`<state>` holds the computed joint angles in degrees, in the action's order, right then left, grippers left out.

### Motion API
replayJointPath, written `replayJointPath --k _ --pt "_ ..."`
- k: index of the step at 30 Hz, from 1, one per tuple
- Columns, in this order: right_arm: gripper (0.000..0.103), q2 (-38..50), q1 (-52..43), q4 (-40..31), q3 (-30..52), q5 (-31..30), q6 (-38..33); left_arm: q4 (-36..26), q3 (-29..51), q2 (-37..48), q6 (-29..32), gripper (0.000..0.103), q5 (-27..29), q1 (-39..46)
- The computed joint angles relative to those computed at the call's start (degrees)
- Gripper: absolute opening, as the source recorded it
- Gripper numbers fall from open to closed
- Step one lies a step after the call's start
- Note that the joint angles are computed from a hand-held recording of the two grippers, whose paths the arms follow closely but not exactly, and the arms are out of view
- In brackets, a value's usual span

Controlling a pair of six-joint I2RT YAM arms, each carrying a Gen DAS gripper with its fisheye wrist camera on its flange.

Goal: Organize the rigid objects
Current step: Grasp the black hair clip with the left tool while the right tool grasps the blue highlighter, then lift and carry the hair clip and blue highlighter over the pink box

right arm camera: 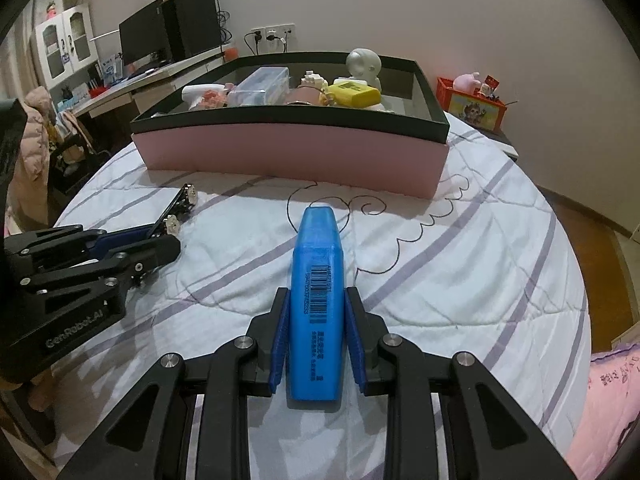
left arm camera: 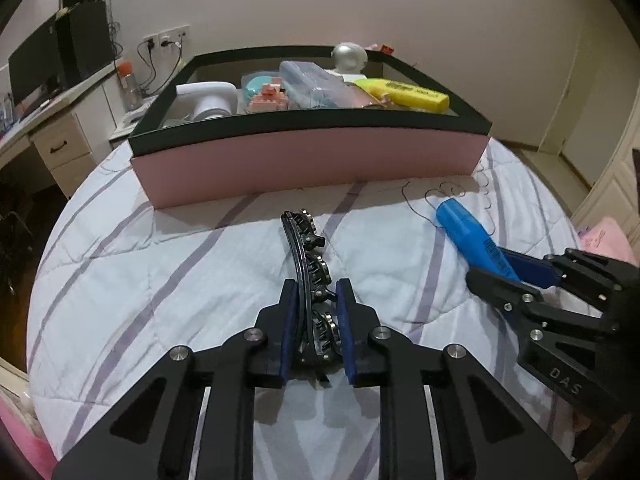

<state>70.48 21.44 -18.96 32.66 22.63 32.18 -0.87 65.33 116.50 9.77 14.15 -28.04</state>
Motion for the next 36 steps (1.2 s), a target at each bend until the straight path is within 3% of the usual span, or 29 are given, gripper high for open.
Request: replayJointPath --k 3,9,14,17,23,27,36 --pt "0.026 -1.5 0.24 0.46 -0.88 0.14 -0.08 1.91 -2.78 -2.02 -0.42 0.019 1.09 0.56" --pt "0.026 -10.08 5.91 -0.38 -3.33 6.09 3.85 8.11 -10.73 -8.9 -3.06 0.019 1.22 1.55" --pt "0.027 -15.82 17.56 -6.77 -0.14 17.83 8.74 10.66 -17.05 -17.75 -3.5 0.019 1.28 2.19" --pt "0.027 -15.52 24.01 -11.4 4.2 24.43 10.52 13.44 -21.62 -24.62 -4.77 0.019 1.56 2.71" --pt "0.027 -11.07 34.37 -19.13 11.94 35.06 15.08 12.72 -26.74 -36.21 -5.14 0.019 1.52 3.02" --pt "0.027 -5.74 40.11 -30.22 18.96 42.75 23.03 11.91 -29.24 -43.62 -5.42 0.019 0.68 3.08" --pt "0.027 0.94 47.72 -48.23 28.87 50.47 37.82 7.69 -31.68 -55.45 -4.87 0.019 0.74 3.07"
